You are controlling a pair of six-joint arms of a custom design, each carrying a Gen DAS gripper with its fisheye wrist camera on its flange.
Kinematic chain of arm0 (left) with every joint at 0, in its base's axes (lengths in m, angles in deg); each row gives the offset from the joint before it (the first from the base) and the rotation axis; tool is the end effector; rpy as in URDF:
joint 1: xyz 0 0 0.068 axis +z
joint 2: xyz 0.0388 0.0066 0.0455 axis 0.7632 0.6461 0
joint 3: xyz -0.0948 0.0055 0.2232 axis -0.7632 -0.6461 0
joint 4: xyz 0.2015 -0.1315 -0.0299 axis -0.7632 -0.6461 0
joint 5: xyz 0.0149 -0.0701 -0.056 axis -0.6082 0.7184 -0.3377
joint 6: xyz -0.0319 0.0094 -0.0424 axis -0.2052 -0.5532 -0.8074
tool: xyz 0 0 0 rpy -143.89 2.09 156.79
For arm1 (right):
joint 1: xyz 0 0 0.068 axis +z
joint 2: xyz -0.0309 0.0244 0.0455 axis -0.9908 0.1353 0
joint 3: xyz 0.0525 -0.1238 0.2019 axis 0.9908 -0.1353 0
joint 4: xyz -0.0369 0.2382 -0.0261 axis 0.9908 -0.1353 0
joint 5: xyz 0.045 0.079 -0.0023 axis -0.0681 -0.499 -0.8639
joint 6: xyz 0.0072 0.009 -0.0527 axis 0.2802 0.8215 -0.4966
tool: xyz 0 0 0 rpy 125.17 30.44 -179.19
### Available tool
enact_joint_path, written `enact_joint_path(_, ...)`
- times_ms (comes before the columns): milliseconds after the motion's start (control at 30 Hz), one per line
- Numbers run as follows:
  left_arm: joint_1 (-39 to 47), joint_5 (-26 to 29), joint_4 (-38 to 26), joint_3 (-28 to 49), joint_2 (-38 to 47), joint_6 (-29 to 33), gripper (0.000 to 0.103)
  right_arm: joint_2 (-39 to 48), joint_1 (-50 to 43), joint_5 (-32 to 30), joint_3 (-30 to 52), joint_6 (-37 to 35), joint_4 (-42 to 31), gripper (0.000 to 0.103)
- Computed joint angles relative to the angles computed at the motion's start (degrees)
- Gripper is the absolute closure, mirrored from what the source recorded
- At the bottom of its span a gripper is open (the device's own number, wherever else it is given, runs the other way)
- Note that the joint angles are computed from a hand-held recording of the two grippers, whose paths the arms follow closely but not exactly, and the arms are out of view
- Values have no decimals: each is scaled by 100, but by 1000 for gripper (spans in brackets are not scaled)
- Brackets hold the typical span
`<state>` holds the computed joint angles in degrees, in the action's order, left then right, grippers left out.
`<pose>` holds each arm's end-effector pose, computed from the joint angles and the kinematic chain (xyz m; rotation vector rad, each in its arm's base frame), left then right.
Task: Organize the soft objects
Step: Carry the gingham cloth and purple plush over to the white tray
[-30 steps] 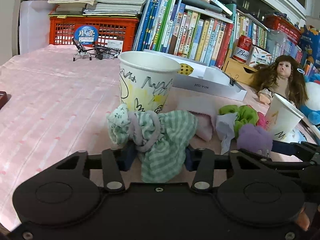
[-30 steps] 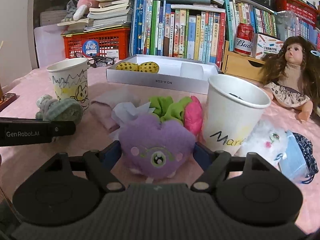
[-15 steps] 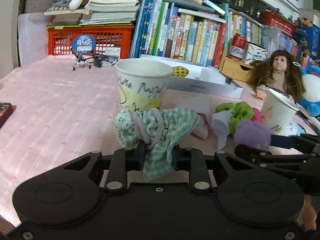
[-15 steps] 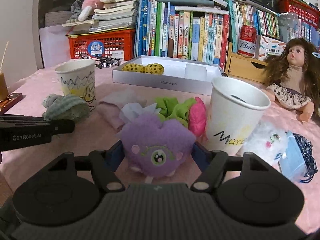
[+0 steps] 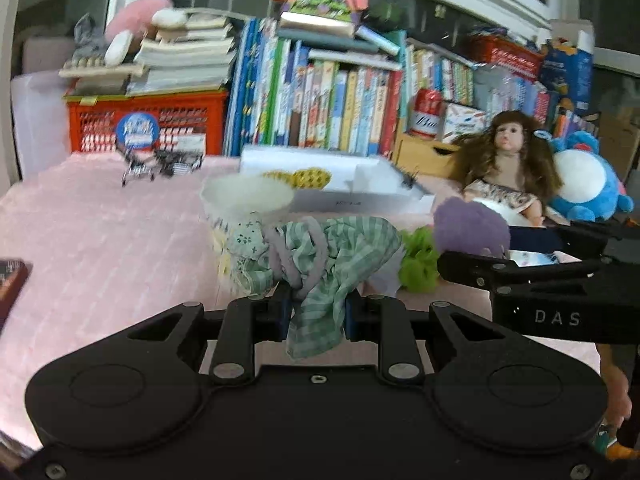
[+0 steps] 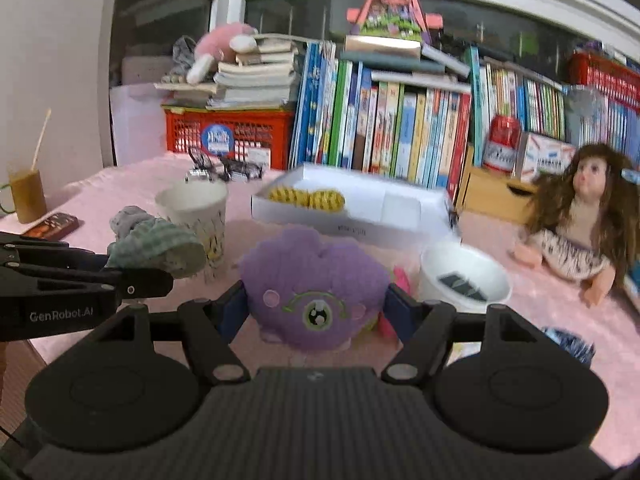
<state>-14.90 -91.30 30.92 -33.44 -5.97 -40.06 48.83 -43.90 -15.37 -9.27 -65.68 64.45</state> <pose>0.0958 -0.1301 0.1116 -0.3616 2.0108 0.0553 0.2299 0.1863 0.0791 -0.8188 1.8418 0.4644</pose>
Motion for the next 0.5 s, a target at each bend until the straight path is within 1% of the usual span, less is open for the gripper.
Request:
enact_joint_path(167, 145, -42, -431, 179, -891, 840, 80, -569, -134, -172, 112, -37, -566, 30)
enact_joint_path(267, 418, 90, -467, 225, -1488, 1489, 80, -793, -259, -287, 281, 3, -932, 30)
enact_joint_path(367, 855, 355, -375, 271, -2029, 2250, 80, -966, -378, -358, 509, 9, -1288, 30)
enact_joint_path(500, 1701, 983, -5, 366, -2470, 3277, 80, -1034, -506, -455, 972, 95, -1887, 30)
